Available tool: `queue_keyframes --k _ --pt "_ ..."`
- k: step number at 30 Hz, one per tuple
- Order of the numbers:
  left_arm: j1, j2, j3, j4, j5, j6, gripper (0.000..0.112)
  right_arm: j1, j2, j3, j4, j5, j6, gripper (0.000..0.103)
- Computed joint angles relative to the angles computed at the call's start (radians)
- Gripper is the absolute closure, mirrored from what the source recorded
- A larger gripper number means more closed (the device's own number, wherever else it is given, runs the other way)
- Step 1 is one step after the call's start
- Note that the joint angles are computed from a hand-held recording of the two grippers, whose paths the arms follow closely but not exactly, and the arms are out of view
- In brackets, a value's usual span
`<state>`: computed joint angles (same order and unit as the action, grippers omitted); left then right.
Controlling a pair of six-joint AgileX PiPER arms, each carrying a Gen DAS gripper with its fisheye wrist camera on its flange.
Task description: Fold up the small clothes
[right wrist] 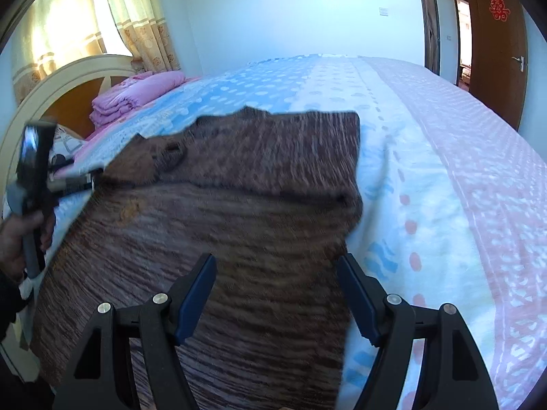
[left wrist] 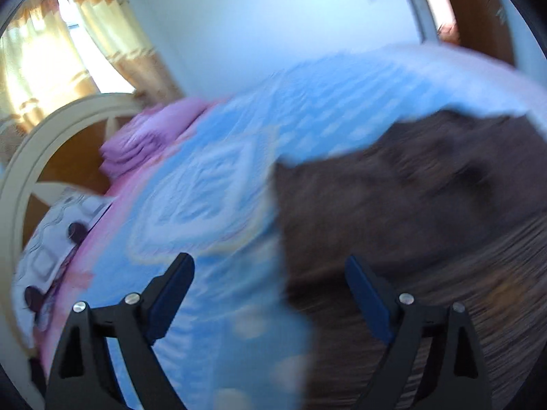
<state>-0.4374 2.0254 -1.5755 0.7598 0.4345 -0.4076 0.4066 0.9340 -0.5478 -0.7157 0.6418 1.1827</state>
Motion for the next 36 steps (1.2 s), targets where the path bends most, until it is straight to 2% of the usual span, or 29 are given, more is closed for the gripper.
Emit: queue_keyframes --k 2,4,6,8,12,14,16,18,20,21,26,28,32,33,34,35,36 --pt "0.028 0.067 -0.097 -0.161 0.067 0.178 0.019 0.007 0.073 -0.091 0.025 0.027 -0.038 0.029" --pt "0.038 0.109 -0.155 -0.218 0.088 0.228 0.011 -0.025 0.179 -0.218 0.147 0.014 -0.182 0.029" --pt "0.032 0.129 -0.191 -0.194 0.118 0.198 0.009 -0.021 0.293 -0.347 0.180 0.023 -0.259 0.029" --pt "0.041 0.135 -0.202 -0.193 0.121 0.148 0.009 0.014 0.426 -0.493 0.143 0.080 -0.280 0.029" --pt "0.059 0.095 -0.110 -0.109 0.060 -0.008 0.009 0.029 0.697 -0.782 0.164 0.138 -0.392 0.030" --pt "0.075 0.106 -0.125 -0.177 0.057 0.037 0.009 0.034 0.813 -0.899 0.158 0.174 -0.427 0.030" --pt "0.085 0.132 -0.171 -0.264 0.084 0.121 0.009 0.040 0.929 -1.017 0.161 0.217 -0.462 0.034" --pt "0.086 0.142 -0.184 -0.273 0.089 0.132 0.009 0.035 1.042 -1.135 0.172 0.280 -0.511 0.034" --pt "0.080 0.134 -0.167 -0.231 0.079 0.096 0.009 0.028 1.129 -1.224 0.146 0.332 -0.522 0.049" --pt "0.079 0.131 -0.161 -0.218 0.074 0.083 0.009 0.026 1.141 -1.236 0.106 0.341 -0.493 0.060" --pt "0.085 0.125 -0.150 -0.239 0.064 0.096 0.009 -0.080 1.054 -1.132 -0.014 0.391 -0.172 0.060" --pt "0.092 0.126 -0.153 -0.269 0.062 0.121 0.009 -0.111 0.992 -1.047 0.006 0.344 -0.150 0.060" --pt "0.095 0.126 -0.156 -0.288 0.061 0.134 0.009 -0.102 0.844 -0.865 0.101 0.132 -0.154 0.059" --pt "0.095 0.126 -0.155 -0.285 0.060 0.132 0.009 -0.092 0.822 -0.836 0.166 0.060 -0.193 0.059" --pt "0.094 0.126 -0.154 -0.280 0.059 0.127 0.009 -0.082 0.822 -0.835 0.220 0.026 -0.232 0.059" --pt "0.094 0.127 -0.156 -0.279 0.059 0.127 0.009 -0.060 0.837 -0.852 0.251 0.032 -0.259 0.059" --pt "0.095 0.128 -0.159 -0.283 0.061 0.131 0.009 -0.028 0.870 -0.889 0.242 0.077 -0.267 0.059"
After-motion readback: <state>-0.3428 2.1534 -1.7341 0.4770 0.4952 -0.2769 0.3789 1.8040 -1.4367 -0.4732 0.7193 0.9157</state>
